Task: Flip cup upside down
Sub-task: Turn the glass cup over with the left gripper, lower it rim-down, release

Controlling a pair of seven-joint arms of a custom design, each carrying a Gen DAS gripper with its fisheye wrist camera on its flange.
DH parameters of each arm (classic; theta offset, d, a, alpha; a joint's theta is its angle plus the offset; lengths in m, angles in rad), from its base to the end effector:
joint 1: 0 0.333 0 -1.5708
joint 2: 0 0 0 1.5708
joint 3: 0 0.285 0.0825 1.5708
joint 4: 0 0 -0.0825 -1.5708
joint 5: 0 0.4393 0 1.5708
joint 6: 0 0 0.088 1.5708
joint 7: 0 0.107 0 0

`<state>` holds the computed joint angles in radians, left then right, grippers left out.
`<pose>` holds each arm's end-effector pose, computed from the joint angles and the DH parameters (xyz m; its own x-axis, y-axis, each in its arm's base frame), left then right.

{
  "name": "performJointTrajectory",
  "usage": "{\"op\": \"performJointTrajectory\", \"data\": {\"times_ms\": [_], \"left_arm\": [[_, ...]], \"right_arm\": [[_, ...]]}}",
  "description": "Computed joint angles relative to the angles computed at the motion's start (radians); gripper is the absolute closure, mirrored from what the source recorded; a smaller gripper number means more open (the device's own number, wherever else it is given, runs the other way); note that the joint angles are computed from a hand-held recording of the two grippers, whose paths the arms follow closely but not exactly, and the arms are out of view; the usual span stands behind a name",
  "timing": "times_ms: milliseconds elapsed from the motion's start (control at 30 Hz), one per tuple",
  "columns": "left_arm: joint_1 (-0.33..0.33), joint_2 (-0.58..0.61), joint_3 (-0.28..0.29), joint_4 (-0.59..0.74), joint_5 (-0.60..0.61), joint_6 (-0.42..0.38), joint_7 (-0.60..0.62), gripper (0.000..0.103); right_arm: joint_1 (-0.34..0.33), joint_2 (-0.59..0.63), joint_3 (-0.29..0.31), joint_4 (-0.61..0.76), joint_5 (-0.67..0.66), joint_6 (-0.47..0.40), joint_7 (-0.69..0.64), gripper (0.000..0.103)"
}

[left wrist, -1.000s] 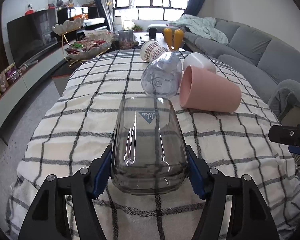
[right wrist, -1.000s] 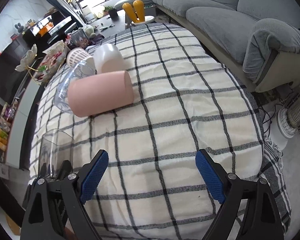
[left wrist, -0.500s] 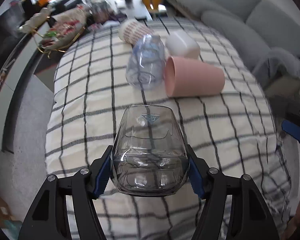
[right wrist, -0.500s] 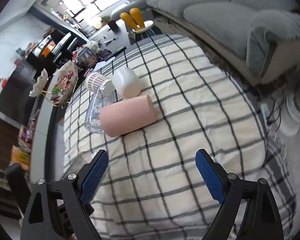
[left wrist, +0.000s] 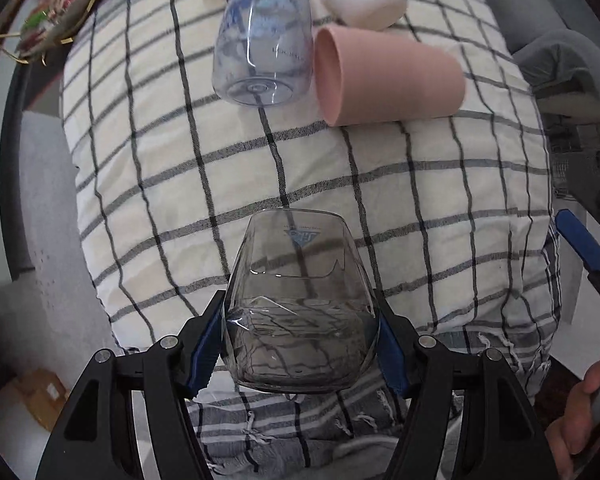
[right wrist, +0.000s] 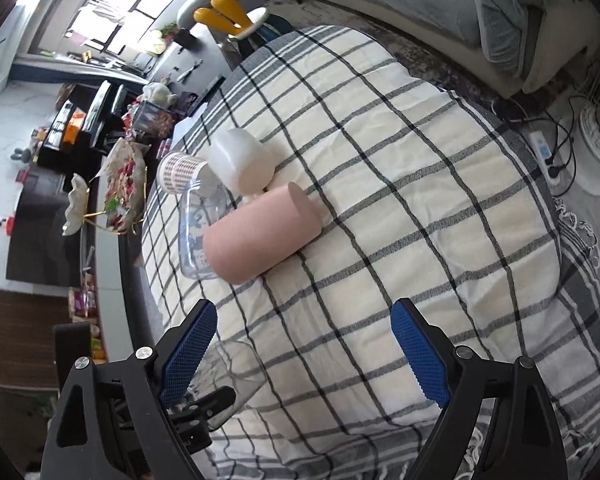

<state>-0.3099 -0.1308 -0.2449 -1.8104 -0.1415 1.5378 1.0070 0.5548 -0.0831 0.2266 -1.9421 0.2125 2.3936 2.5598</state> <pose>0.4677 -0.3145 0.5406 0.0203 -0.9997 0.0145 -0.9834 -0.0173 0.1806 0.4465 0.4499 0.5296 -0.2382 -0.8239 -0.5143 -0.9318 0.3433 -0.1183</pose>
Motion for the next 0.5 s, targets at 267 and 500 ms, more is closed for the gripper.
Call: {"op": "performJointTrajectory", "data": {"times_ms": [267,500], "left_arm": [[0.026,0.136,0.008,0.097,-0.085,-0.089,-0.01,0.036],[0.025,0.2,-0.01,0.173,-0.027,-0.118,-0.002,0.036]], "right_arm": [[-0.012,0.074,-0.022,0.041,0.07,-0.031,-0.036,0.014],[-0.017,0.091,-0.028,0.046,0.114,-0.03,-0.058,0.014]]}}
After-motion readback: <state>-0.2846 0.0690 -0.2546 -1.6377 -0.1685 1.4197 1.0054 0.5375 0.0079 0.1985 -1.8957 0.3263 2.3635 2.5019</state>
